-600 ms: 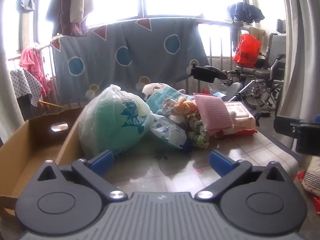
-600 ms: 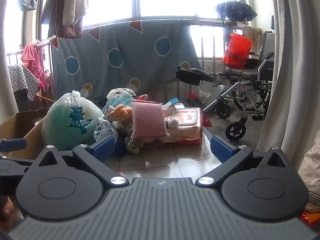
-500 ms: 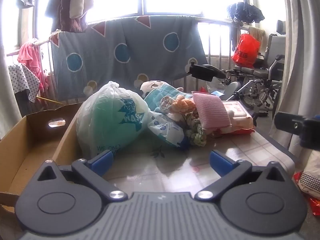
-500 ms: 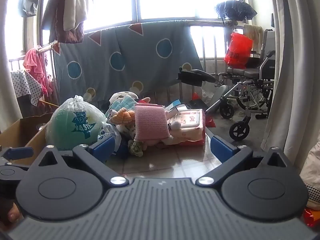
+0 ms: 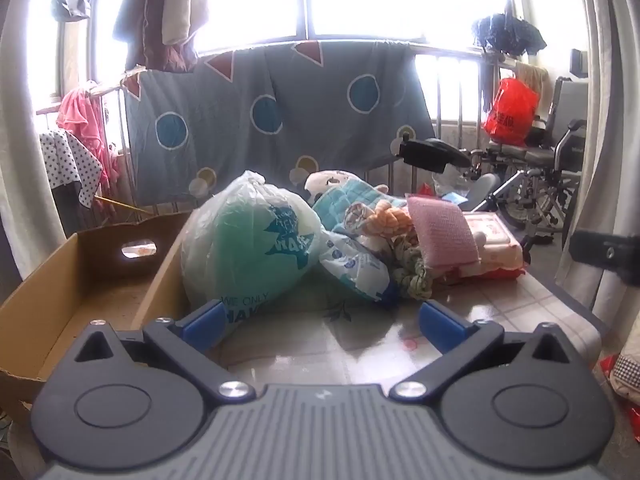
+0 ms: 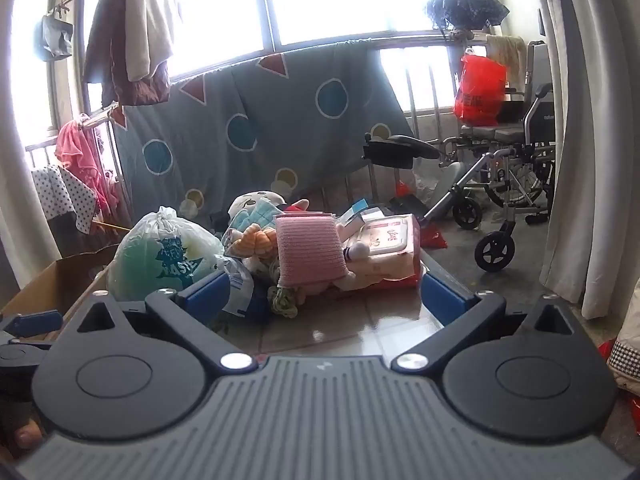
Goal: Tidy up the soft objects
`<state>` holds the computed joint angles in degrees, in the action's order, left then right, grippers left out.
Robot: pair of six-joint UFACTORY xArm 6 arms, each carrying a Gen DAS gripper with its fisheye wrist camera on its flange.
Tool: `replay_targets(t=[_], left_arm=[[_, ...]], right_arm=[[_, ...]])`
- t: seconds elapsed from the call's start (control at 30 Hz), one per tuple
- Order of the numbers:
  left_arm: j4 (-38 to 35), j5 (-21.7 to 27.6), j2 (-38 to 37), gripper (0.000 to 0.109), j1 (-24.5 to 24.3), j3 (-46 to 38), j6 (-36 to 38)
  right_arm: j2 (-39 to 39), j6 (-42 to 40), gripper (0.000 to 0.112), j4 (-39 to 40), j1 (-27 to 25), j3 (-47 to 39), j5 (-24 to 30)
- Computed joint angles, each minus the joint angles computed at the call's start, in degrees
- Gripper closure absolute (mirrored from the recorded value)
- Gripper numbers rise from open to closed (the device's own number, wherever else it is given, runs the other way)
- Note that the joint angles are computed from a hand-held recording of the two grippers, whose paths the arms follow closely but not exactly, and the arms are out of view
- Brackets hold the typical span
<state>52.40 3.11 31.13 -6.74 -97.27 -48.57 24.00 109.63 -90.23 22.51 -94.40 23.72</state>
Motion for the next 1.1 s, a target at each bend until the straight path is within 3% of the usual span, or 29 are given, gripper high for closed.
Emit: replay_targets(t=[0.13, 0.3, 0.43, 0.6, 0.9, 1.1], left_arm=[[10.04, 0.43, -0.86, 0.006, 0.32, -0.46, -8.31], [12.41, 0.37, -0.79, 0.006, 0.19, -0.45, -9.58], [8.38, -0.07, -0.46, 0.006, 0.2, -0.11, -6.39], [12.17, 0.72, -0.3, 0.006, 0.35, -0.64, -9.24], [8.45, 0.4, -0.48, 0.006, 0.48, 0.42, -6.58], [0.12, -1.23, -0.85, 0.006, 0.48, 2.07, -0.05]], right_arm=[[0.33, -1.0, 0.01, 0.76, 0.14, -0.47, -0.14], [0.46, -2.76, 0.01, 1.72, 0.16, -0.86, -0.62], [0.62, -2.56, 0.01, 1.13, 0.2, -1.18, -1.3], [1.27, -5.91, 0.01, 3.44, 0.52, -1.71, 0.15], [1.87, -7.17, 0.01, 4.19, 0.33, -2.08, -0.47], [3.2, -11.33, 0.01, 6.68, 0.87, -3.72, 0.24]])
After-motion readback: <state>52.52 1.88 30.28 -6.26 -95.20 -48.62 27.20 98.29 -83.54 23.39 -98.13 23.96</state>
